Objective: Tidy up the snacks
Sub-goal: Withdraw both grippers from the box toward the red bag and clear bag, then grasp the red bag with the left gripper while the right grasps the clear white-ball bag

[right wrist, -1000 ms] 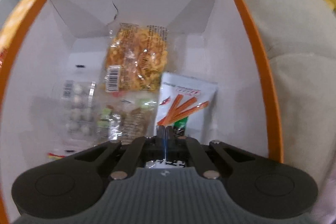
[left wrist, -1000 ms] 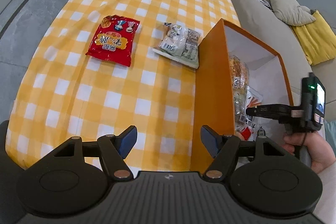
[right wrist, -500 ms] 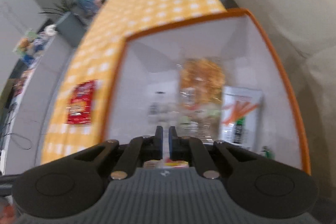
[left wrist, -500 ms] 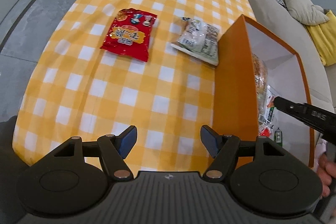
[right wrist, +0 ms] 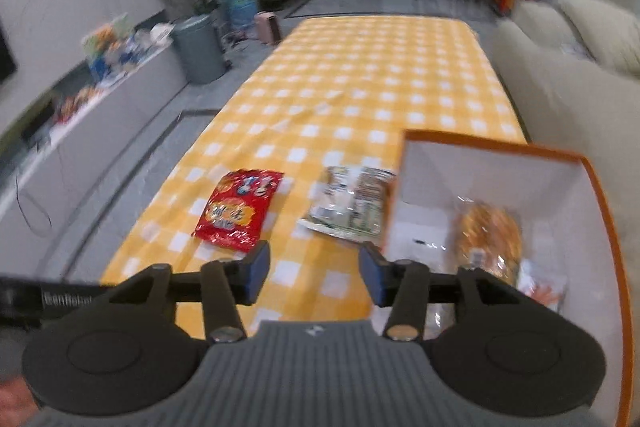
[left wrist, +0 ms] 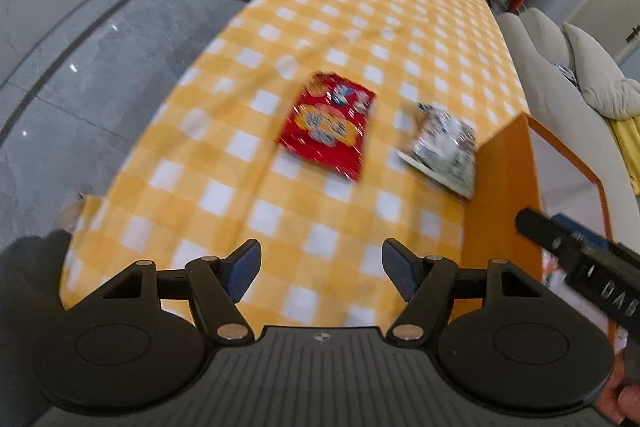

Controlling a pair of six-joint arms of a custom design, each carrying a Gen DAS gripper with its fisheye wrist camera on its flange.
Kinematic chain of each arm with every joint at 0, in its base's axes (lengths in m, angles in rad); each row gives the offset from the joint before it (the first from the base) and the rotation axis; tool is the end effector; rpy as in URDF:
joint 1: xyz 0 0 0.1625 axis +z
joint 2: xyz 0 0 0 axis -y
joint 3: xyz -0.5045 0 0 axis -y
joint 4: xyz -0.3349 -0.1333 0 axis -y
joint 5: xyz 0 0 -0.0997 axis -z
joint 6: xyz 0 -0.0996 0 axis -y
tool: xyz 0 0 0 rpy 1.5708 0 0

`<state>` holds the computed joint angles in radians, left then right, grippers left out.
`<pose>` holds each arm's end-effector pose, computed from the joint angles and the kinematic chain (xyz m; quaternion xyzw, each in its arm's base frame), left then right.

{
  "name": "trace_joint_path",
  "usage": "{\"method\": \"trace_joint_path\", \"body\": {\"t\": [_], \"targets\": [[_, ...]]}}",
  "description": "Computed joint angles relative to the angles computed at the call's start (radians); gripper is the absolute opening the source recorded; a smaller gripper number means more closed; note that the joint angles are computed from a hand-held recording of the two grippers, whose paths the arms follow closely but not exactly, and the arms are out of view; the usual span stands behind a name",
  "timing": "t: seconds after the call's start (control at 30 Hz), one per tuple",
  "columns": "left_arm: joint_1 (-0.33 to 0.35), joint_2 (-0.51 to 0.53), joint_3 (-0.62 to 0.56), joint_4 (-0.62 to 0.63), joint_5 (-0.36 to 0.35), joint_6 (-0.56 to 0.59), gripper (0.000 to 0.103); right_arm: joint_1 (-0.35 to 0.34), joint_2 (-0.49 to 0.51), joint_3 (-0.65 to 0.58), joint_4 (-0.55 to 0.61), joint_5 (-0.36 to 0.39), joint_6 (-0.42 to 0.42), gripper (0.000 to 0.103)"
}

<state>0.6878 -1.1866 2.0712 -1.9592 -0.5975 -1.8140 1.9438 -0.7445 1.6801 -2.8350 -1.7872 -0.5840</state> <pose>-0.2203 -0.4601 0.2744 -0.2820 0.8172 -0.3943 0.3117 0.3577 -0.6069 0.1749 0.4359 -0.8787 0.1505 0.1231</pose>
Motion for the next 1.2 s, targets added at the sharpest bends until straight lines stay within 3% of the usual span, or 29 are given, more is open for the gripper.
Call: {"method": "trace_joint_path", "body": {"t": [0.17, 0.23, 0.4, 0.57, 0.6, 0.77, 0.83, 0.93, 1.03, 1.13, 1.2], "targets": [[0.026, -0.025, -0.013, 0.052, 0.043, -0.013, 0.085, 0.017, 0.037, -0.015, 0.013, -0.035, -0.016, 0.050], [0.042, -0.032, 0.019, -0.077, 0.070, 0.090, 0.086, 0.020, 0.039, -0.008, -0.003, -0.039, -0.033, 0.050], [0.123, 0.011, 0.049, -0.454, 0.090, 0.505, 0.087, 0.006, 0.042, -0.013, 0.018, 0.016, -0.060, 0.051], [0.208, 0.086, 0.020, -0.658, 0.127, 0.680, 0.087, 0.003, 0.075, -0.079, 0.073, -0.011, -0.069, 0.051], [0.227, 0.101, 0.010, -0.702, 0.120, 0.735, 0.087, 0.001, 0.079, -0.091, 0.078, -0.006, -0.072, 0.056], [0.301, 0.160, -0.083, -0.652, 0.099, 0.863, 0.087, -0.020, 0.087, -0.120, 0.099, 0.028, -0.060, 0.058], [0.315, 0.178, -0.089, -0.662, 0.112, 0.898, 0.087, -0.020, 0.090, -0.129, 0.116, 0.007, -0.058, 0.058], [0.326, 0.198, -0.108, -0.610, 0.149, 0.874, 0.092, -0.024, 0.081, -0.109, 0.072, 0.000, -0.065, 0.060], [0.333, 0.213, -0.131, -0.542, 0.184, 0.853, 0.094, -0.031, 0.072, -0.122, 0.111, 0.028, -0.039, 0.060], [0.347, 0.220, -0.177, -0.370, 0.201, 0.743, 0.097, -0.030, 0.066, -0.116, 0.100, 0.044, -0.044, 0.060], [0.357, 0.219, -0.179, -0.349, 0.193, 0.714, 0.103, -0.033, 0.061, -0.115, 0.112, 0.057, -0.041, 0.060]]}}
